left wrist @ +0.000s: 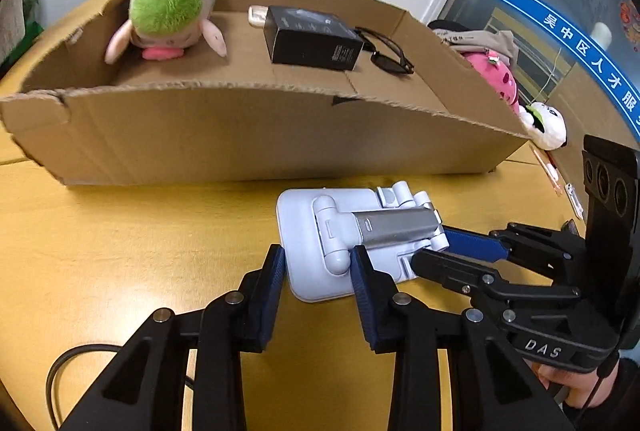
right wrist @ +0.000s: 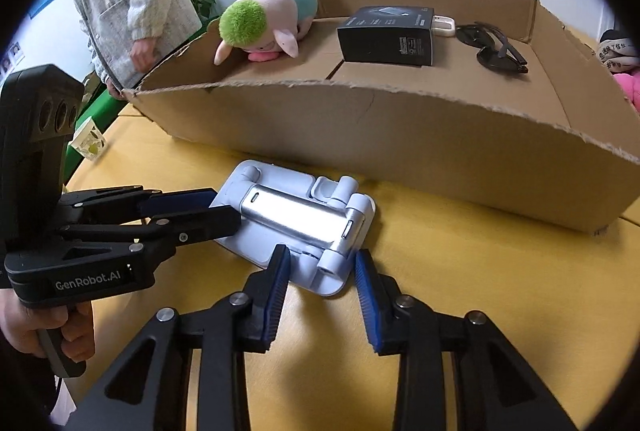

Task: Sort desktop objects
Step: 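Close the left gripper on the white phone stand while the right gripper grips its other end, then lift the white phone stand with both grippers and carry it over the box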

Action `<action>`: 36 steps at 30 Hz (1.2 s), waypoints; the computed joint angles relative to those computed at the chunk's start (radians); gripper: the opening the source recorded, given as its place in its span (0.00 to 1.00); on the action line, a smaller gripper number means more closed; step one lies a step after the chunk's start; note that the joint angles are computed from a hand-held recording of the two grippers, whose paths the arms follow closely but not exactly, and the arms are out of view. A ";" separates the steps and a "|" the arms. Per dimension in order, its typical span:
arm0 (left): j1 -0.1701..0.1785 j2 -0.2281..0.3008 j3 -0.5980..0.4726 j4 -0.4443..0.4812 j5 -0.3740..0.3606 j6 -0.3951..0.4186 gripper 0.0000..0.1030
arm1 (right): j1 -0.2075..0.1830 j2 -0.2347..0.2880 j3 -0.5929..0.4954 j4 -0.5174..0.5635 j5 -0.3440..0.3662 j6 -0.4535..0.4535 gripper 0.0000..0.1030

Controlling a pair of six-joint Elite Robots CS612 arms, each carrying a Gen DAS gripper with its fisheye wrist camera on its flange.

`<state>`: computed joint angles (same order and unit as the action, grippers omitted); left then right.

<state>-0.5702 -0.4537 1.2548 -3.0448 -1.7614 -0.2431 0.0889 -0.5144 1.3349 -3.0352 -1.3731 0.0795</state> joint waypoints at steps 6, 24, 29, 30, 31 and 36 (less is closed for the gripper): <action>-0.011 -0.048 0.060 -0.075 0.038 0.020 0.34 | 0.002 -0.040 0.058 -0.088 -0.009 -0.011 0.30; 0.023 -0.070 -0.081 -0.071 0.098 0.083 0.34 | -0.004 -0.037 -0.096 -0.150 -0.005 -0.063 0.30; 0.040 -0.048 -0.152 -0.022 0.082 0.087 0.34 | -0.007 -0.011 -0.176 -0.109 0.013 -0.059 0.30; 0.044 -0.040 -0.171 -0.002 0.079 0.087 0.34 | -0.009 -0.001 -0.196 -0.093 0.021 -0.053 0.30; 0.047 -0.032 -0.187 0.018 0.081 0.092 0.34 | -0.011 0.012 -0.221 -0.073 0.028 -0.051 0.30; 0.063 0.015 -0.268 0.141 0.094 0.081 0.33 | -0.010 0.080 -0.337 0.043 0.074 -0.033 0.30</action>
<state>-0.5071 -0.4389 0.9868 -2.9037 -1.6678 -0.1618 0.0789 -0.4343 0.9977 -2.9925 -1.2994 0.0463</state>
